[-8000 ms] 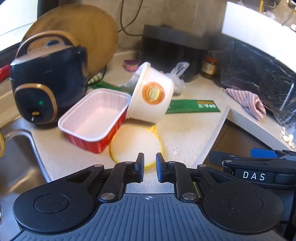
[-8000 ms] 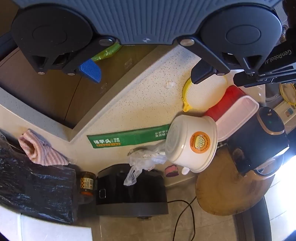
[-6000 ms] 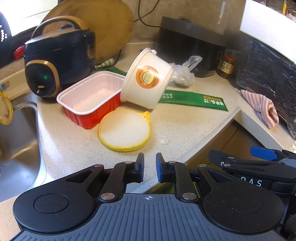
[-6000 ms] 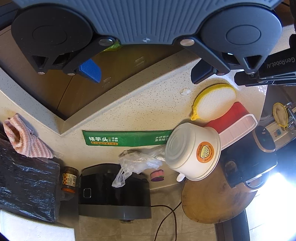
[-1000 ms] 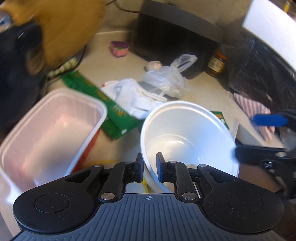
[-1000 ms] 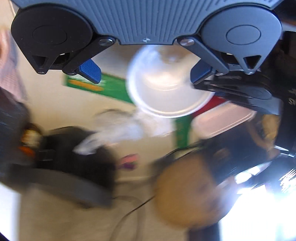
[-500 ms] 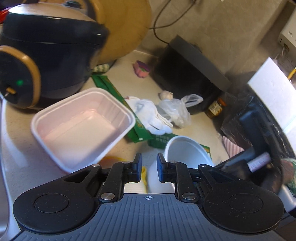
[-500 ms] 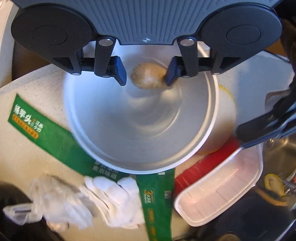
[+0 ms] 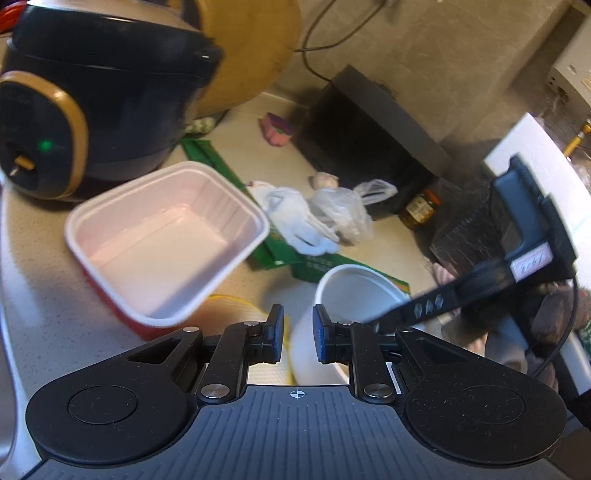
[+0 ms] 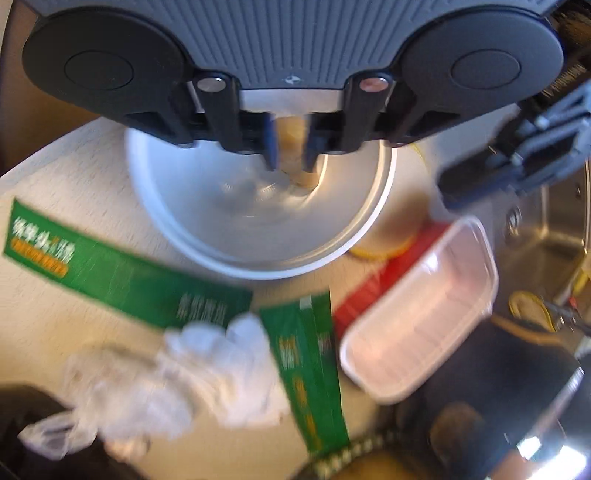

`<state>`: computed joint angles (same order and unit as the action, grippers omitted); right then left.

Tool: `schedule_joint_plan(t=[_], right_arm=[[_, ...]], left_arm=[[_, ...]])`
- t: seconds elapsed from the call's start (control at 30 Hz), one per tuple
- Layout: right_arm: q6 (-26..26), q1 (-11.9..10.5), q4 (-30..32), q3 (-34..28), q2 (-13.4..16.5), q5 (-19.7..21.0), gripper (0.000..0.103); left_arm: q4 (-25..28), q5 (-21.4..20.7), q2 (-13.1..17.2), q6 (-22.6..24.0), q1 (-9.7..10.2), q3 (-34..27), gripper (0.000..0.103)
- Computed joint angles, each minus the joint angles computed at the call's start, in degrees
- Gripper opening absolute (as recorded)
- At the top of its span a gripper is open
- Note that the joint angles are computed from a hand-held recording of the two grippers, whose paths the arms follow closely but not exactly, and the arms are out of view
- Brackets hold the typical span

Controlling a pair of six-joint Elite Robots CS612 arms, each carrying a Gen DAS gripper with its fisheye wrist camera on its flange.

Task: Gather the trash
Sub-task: 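Grasp the ginger inside the bowl with the right tool while left holds bowl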

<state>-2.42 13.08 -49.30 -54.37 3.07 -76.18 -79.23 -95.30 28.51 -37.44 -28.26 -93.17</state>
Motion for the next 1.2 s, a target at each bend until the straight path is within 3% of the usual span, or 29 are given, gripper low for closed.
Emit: schedule_joint_plan(t=[0.13, 0.2, 0.27, 0.4, 0.47, 0.53, 0.6, 0.63, 0.77, 0.97, 1.07, 1.2], right_arm=[[0.0, -0.2, -2.6, -1.8, -0.2, -1.5, 0.012], [-0.3, -0.2, -2.7, -1.3, -0.3, -2.0, 0.017], [-0.9, -0.2, -1.6, -1.4, -0.4, -1.5, 0.03], [-0.1, 0.1, -1.5, -0.7, 0.4, -0.8, 0.033], [0.8, 0.1, -1.4, -0.3, 0.8, -0.1, 0.046], [1.3, 0.0, -0.7, 0.4, 1.1, 0.9, 0.05], [1.9, 0.1, 0.0, 0.7, 1.6, 1.1, 0.046], [1.1, 0.1, -1.1, -0.6, 2.6, 1.6, 0.038], [1.8, 0.2, -3.8, -3.5, 4.8, 2.9, 0.038], [7.7, -0.8, -11.9, -11.5, 8.8, 4.0, 0.037], [10.2, -1.1, -14.9, -15.8, 10.9, 2.3, 0.037], [14.2, -1.6, -17.7, -20.6, 13.7, 0.0, 0.037]], left_arm=[[0.1, -1.2, -0.3, 1.1, -0.14, 0.7, 0.019], [0.1, -1.5, -0.3, 1.5, -0.18, 0.8, 0.019], [0.1, -1.7, -0.3, 1.5, -0.18, 0.9, 0.019], [0.4, -1.3, -0.2, 1.2, -0.17, 0.6, 0.019], [0.7, -1.0, -0.1, 0.9, -0.1, 0.2, 0.019], [1.3, -0.4, 0.0, 0.4, -0.04, -0.1, 0.019], [1.9, 0.1, 0.1, 0.0, 0.02, -0.4, 0.019], [2.1, 0.3, 0.1, -0.1, 0.05, -0.6, 0.019], [2.9, 0.5, 0.1, -0.7, 0.13, -0.8, 0.019], [1.0, -1.6, -0.9, 0.7, 0.15, 1.3, 0.019], [-0.2, -1.5, -2.0, 3.7, -0.12, 3.8, 0.019], [0.8, 3.2, -3.7, 11.0, -1.49, 7.3, 0.019]])
